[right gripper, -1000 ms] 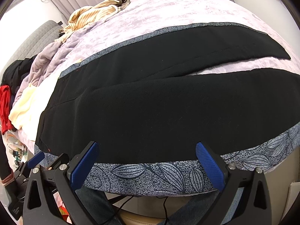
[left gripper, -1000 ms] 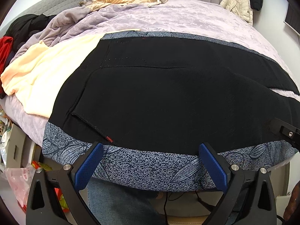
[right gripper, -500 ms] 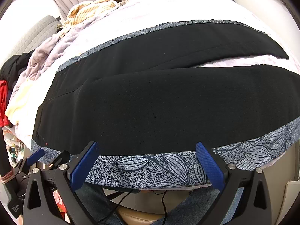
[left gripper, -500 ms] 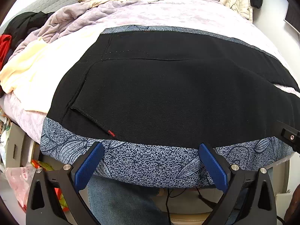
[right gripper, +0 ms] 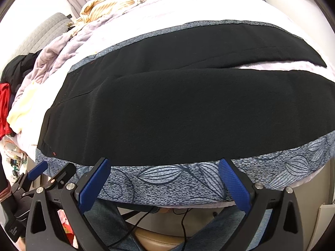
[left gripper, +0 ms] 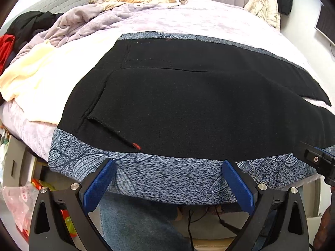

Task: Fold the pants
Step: 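Grasp and lift the patterned band with both grippers, folding it over the pants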

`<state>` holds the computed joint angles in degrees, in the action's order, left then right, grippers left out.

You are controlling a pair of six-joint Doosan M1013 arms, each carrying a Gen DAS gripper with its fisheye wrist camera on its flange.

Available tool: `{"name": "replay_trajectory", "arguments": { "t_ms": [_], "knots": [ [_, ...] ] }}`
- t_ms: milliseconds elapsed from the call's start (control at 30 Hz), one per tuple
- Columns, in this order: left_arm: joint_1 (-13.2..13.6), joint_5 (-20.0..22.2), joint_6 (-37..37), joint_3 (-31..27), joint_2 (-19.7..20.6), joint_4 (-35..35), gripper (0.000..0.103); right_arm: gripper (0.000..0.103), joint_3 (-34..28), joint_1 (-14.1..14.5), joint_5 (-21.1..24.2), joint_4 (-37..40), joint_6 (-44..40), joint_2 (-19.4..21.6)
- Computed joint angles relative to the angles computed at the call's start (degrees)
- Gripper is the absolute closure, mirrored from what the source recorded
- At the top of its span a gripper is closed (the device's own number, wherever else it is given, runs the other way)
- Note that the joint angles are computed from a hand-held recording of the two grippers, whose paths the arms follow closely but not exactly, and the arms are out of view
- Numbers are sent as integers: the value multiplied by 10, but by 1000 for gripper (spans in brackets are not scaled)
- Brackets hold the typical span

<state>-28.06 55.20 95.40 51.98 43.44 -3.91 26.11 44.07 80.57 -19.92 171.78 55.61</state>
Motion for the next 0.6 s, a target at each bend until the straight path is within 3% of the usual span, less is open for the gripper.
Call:
{"name": "replay_trajectory", "arguments": {
  "t_ms": [133,267,300,333,367,433,467,500,600],
  "knots": [
    [18,-32,61,14,-9,-81,1,0,83,0,-110,-3,32,-41],
    [40,-36,135,19,-11,-197,1,4,173,0,-240,-18,80,-84],
    [43,-36,145,20,-11,-210,1,20,195,-1,-275,-20,88,-93],
    [47,-34,161,21,-10,-229,1,46,216,-1,-312,-18,92,-102],
    [51,-32,178,23,-10,-248,1,54,250,-5,-379,1,85,-115],
    [57,-30,203,30,-11,-281,1,55,300,-9,-481,56,52,-132],
    [61,-24,218,34,-12,-302,1,55,312,-12,-510,101,12,-135],
    [64,-18,226,35,-11,-315,1,55,321,-13,-527,161,-39,-135],
    [71,2,237,37,-8,-339,1,55,327,-12,-517,226,-78,-128]
  ]
}}
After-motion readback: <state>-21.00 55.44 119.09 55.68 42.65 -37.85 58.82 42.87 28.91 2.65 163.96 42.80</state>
